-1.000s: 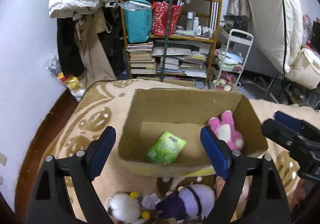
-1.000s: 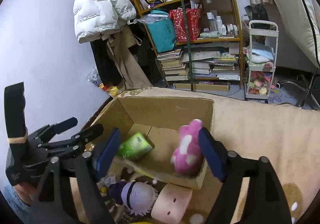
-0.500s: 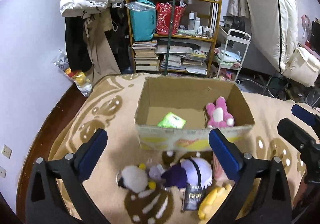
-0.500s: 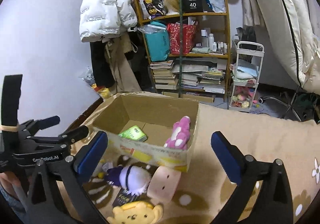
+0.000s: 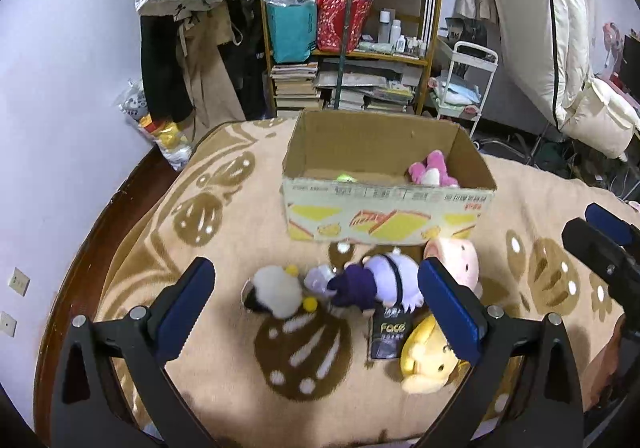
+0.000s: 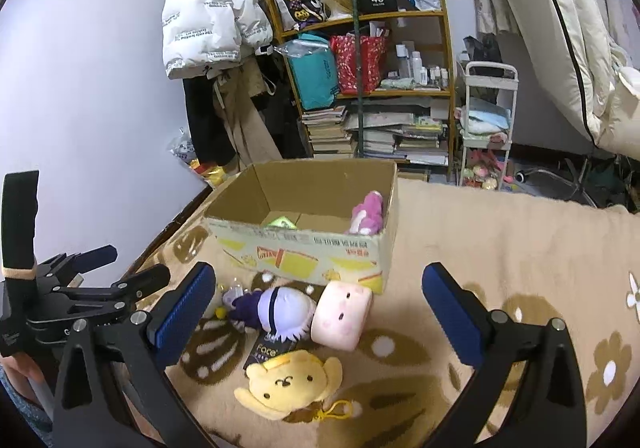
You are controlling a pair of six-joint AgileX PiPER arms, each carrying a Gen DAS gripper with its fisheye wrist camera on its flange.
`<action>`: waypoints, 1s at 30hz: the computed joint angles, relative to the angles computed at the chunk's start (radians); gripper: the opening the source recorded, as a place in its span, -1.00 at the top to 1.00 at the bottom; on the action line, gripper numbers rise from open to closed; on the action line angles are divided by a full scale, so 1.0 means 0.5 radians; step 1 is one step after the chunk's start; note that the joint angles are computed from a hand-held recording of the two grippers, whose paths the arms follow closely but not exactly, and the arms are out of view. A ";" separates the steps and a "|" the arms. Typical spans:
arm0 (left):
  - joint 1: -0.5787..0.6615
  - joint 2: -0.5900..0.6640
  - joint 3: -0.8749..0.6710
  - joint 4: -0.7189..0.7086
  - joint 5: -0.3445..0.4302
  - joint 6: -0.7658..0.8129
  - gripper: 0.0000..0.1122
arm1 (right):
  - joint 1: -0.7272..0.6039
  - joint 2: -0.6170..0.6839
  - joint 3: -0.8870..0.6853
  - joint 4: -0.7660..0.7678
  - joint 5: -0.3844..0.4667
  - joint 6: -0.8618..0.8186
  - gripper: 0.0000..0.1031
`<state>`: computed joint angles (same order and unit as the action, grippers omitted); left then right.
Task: Organize soft objects
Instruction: 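Move both tools back toward the remaining toys beside the box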
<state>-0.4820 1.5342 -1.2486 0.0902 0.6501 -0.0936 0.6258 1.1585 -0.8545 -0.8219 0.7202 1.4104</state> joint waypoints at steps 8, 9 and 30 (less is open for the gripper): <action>0.101 0.090 -0.038 -0.029 0.032 0.028 -0.79 | -0.017 0.053 0.026 -0.019 -0.033 0.054 -1.00; 0.111 0.113 -0.055 -0.033 0.040 0.040 -0.79 | -0.037 0.068 0.029 -0.004 -0.054 0.040 -1.00; 0.236 0.885 -0.698 -0.214 0.341 0.161 -0.79 | -0.575 0.503 0.006 0.537 -0.516 -0.458 -1.00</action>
<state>-0.3638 1.9765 -1.5978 -0.0169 0.8209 -0.0132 0.3386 1.4098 -0.8516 -0.5533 0.4623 1.1816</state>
